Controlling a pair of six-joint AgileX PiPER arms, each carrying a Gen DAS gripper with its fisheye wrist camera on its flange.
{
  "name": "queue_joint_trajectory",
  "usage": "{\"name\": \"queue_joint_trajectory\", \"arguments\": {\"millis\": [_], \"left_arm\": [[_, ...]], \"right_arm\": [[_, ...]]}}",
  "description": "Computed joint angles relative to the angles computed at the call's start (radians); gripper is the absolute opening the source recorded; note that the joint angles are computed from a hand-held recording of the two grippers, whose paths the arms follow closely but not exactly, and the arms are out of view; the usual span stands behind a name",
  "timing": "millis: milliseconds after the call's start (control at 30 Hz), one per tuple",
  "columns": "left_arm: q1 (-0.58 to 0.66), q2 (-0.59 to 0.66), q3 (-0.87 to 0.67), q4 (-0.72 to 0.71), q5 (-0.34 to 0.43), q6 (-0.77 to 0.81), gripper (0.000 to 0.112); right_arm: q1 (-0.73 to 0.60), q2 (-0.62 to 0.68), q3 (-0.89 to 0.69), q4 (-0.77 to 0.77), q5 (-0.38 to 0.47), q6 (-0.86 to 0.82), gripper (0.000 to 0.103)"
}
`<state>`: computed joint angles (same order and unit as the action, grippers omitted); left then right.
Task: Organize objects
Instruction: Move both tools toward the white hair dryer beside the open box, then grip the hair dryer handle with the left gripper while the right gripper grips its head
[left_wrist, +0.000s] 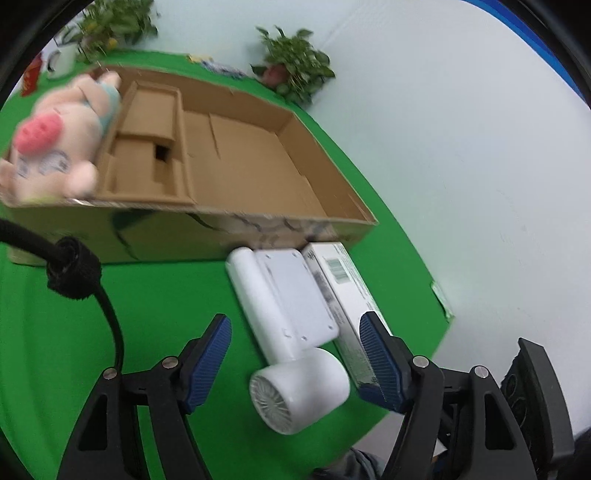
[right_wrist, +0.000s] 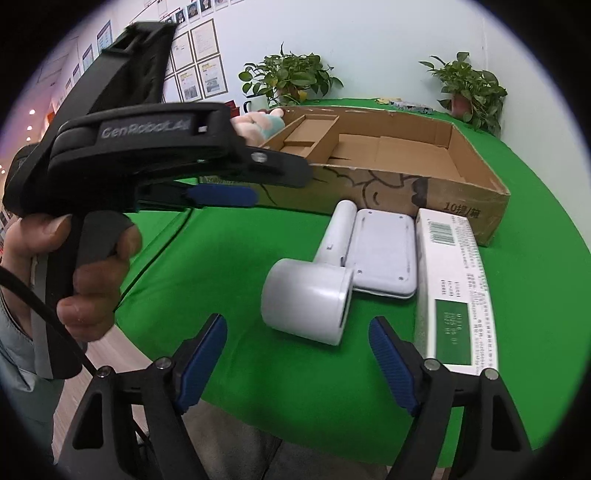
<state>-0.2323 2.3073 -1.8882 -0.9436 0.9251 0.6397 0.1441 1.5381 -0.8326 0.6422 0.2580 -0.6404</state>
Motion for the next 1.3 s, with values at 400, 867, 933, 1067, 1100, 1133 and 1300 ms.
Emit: {"name": "queue_joint_trajectory", "arguments": {"millis": [400, 867, 933, 1067, 1100, 1133, 1300], "left_arm": [[-0.037, 0.127, -0.155, 0.056, 0.1, -0.132, 0.048], [-0.067, -0.049, 0.156, 0.063, -0.011, -0.084, 0.041], [-0.06, -0.027, 0.116, 0.077, 0.022, -0.112, 0.043], [-0.051, 0.019, 0.036, 0.1, 0.065, -0.15, 0.047], [-0.048, 0.033, 0.013, 0.098, 0.079, -0.155, 0.049], [-0.045, 0.043, -0.001, 0.091, 0.088, -0.151, 0.05], [-0.047, 0.073, -0.061, 0.096, 0.104, -0.163, 0.05]], "right_arm": [[0.032, 0.056, -0.052, -0.265, 0.013, 0.288, 0.048], [0.018, -0.06, 0.067, -0.101, 0.089, 0.103, 0.054], [0.006, -0.032, 0.037, -0.071, 0.095, 0.071, 0.056], [-0.012, 0.005, 0.006, -0.008, 0.103, 0.025, 0.057], [-0.014, 0.008, 0.002, -0.006, 0.102, 0.026, 0.057], [-0.014, 0.013, -0.002, -0.005, 0.1, 0.027, 0.057], [-0.023, 0.02, -0.004, 0.026, 0.094, -0.022, 0.057]]}}
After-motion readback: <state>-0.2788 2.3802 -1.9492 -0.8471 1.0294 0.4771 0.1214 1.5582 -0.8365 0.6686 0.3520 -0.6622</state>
